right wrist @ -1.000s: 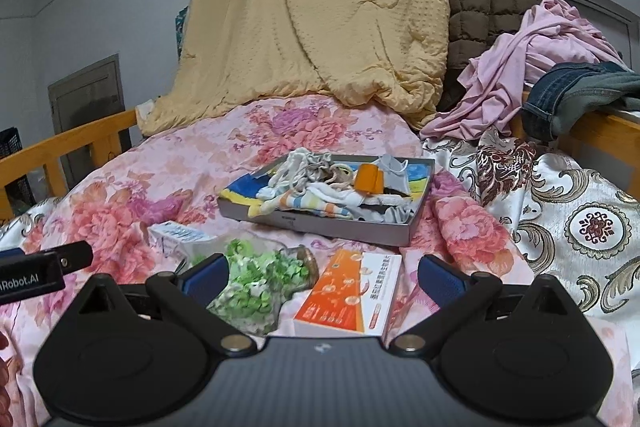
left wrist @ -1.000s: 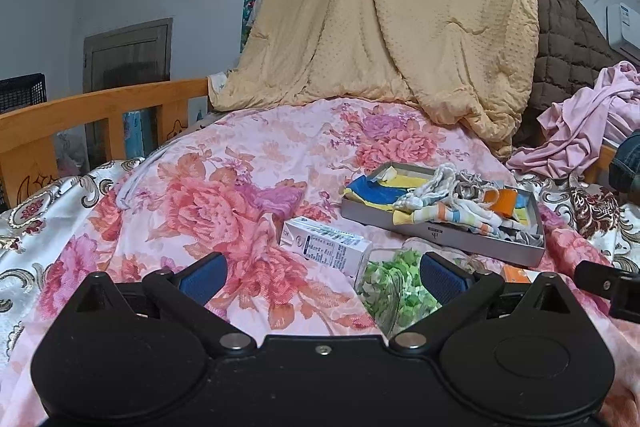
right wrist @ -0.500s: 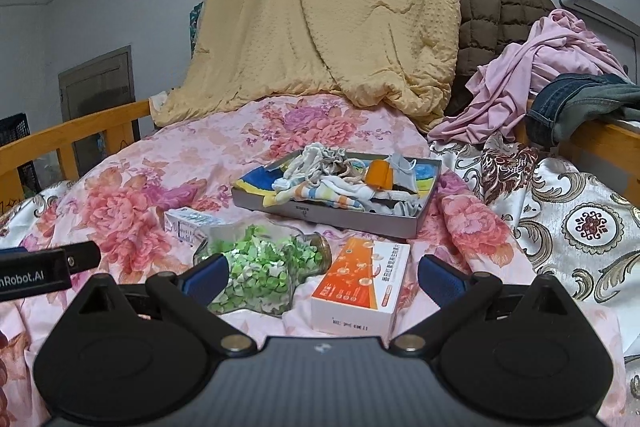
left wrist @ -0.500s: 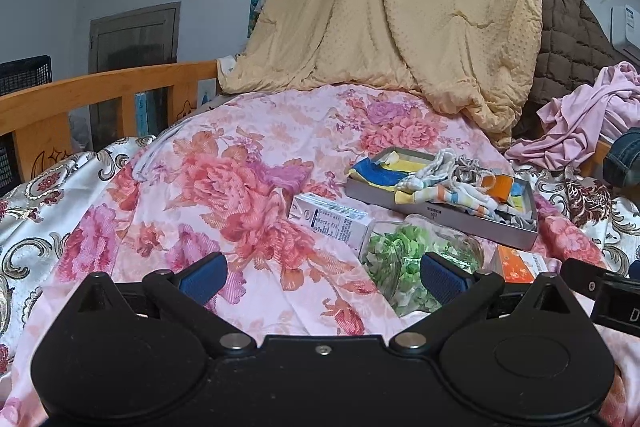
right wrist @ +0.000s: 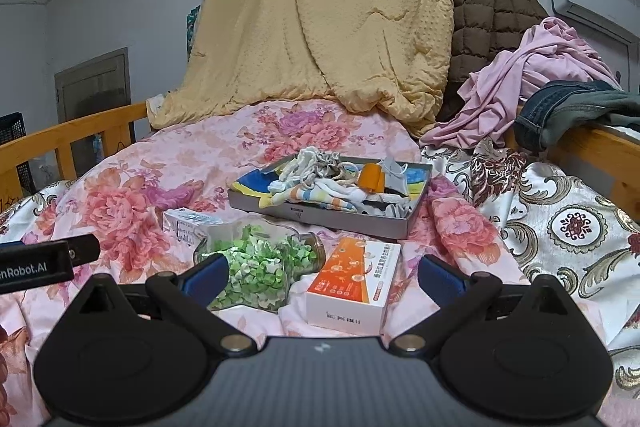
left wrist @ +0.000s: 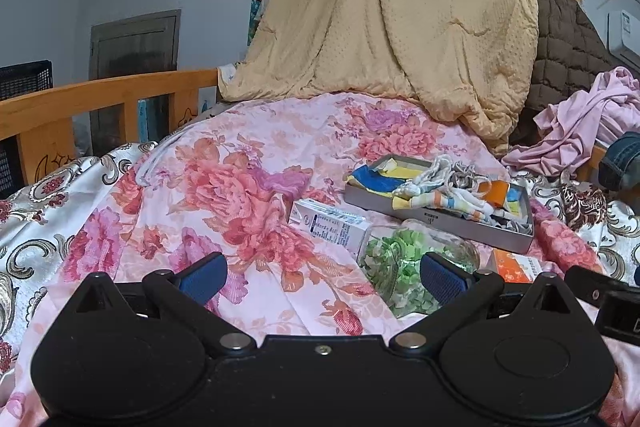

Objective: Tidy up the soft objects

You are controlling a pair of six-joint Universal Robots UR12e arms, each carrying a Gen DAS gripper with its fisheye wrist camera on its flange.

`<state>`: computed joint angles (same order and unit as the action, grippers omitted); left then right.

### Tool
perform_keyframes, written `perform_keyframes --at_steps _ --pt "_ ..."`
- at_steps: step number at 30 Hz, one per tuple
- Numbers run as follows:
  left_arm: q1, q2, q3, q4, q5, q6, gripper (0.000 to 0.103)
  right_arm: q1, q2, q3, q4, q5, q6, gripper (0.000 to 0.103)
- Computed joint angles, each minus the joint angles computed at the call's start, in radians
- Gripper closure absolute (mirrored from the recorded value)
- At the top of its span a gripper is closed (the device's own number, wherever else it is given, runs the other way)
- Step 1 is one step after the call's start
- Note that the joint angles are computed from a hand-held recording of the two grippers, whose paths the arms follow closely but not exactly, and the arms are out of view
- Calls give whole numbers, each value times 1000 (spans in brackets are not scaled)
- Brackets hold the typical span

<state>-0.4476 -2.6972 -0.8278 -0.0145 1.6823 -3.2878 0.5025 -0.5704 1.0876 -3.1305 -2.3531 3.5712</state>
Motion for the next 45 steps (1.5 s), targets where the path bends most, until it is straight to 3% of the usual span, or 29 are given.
perform_keyframes --at_steps 21,36,45 --pt "3 61 -116 6 46 -34 1 13 -15 20 48 -17 68 0" --pt "4 49 -105 -6 73 -26 1 17 -2 -1 101 3 95 0" --pt "4 28 -83 11 78 -17 1 21 33 -35 59 -27 48 0"
